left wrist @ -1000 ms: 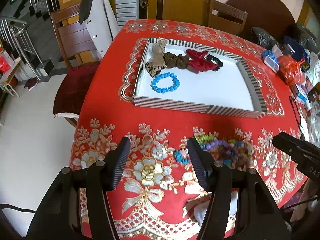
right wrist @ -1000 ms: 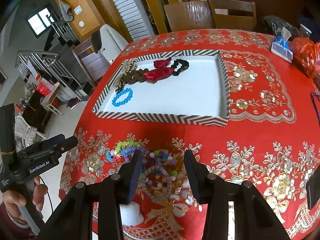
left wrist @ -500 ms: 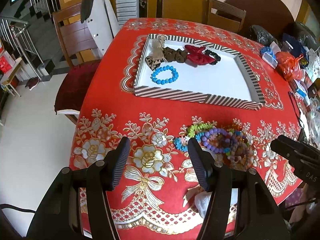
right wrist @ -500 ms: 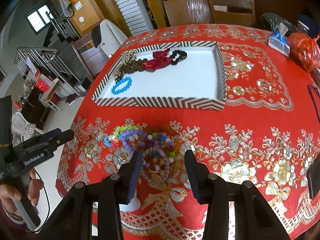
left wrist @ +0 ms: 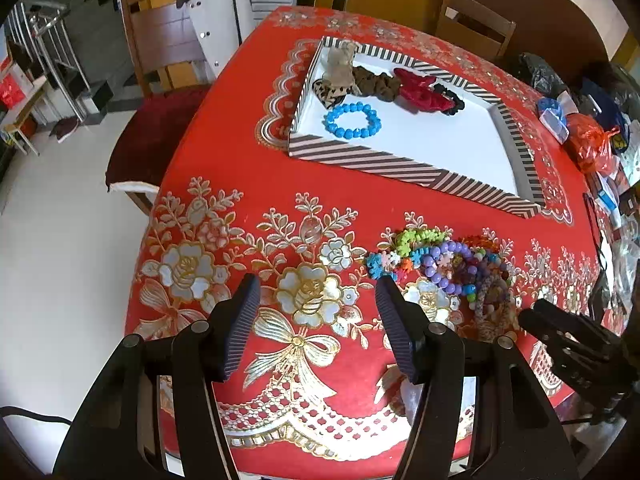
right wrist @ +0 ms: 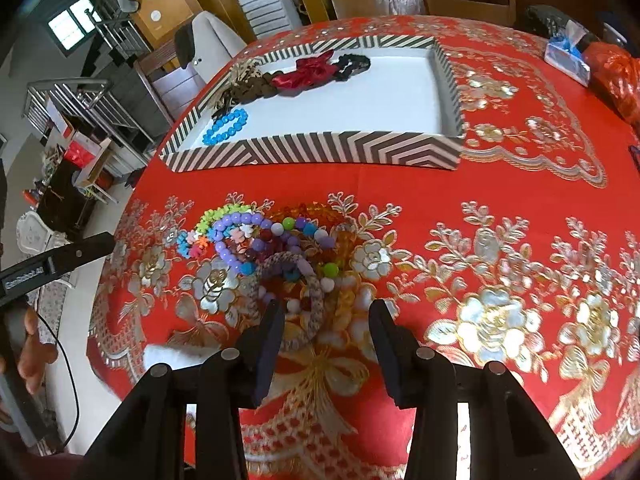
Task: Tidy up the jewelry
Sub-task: 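Move both tools back to the remaining bracelets, then grasp the purple bead bracelet with the left tool while the right tool grasps the grey bracelet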
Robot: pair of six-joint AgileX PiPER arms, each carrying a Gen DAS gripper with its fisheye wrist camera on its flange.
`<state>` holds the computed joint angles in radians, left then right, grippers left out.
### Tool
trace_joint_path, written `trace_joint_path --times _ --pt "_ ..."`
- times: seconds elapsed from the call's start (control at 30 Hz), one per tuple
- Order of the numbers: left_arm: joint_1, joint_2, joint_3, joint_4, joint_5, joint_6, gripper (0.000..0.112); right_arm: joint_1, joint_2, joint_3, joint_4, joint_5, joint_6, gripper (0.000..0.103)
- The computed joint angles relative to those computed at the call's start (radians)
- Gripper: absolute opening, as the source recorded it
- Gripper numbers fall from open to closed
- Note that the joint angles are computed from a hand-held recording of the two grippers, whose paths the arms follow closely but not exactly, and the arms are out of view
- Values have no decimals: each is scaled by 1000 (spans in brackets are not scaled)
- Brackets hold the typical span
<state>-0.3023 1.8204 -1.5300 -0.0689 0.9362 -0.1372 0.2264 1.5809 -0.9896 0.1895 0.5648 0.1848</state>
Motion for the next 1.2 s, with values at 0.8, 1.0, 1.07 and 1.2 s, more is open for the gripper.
trace_joint_path --times 0.8,1.0,1.07,1.2 --pt "-96 207 -228 -145 38 333 60 -158 -63 87 75 9 -166 10" --pt "-122 317 -370 -159 125 445 55 -181 -90 113 192 14 -285 39" --pt "-124 350 -415 -161 163 459 46 -174 -94 112 191 19 -284 39" --pt "-138 388 -469 -149 197 472 35 -154 -69 104 223 0 -298 38"
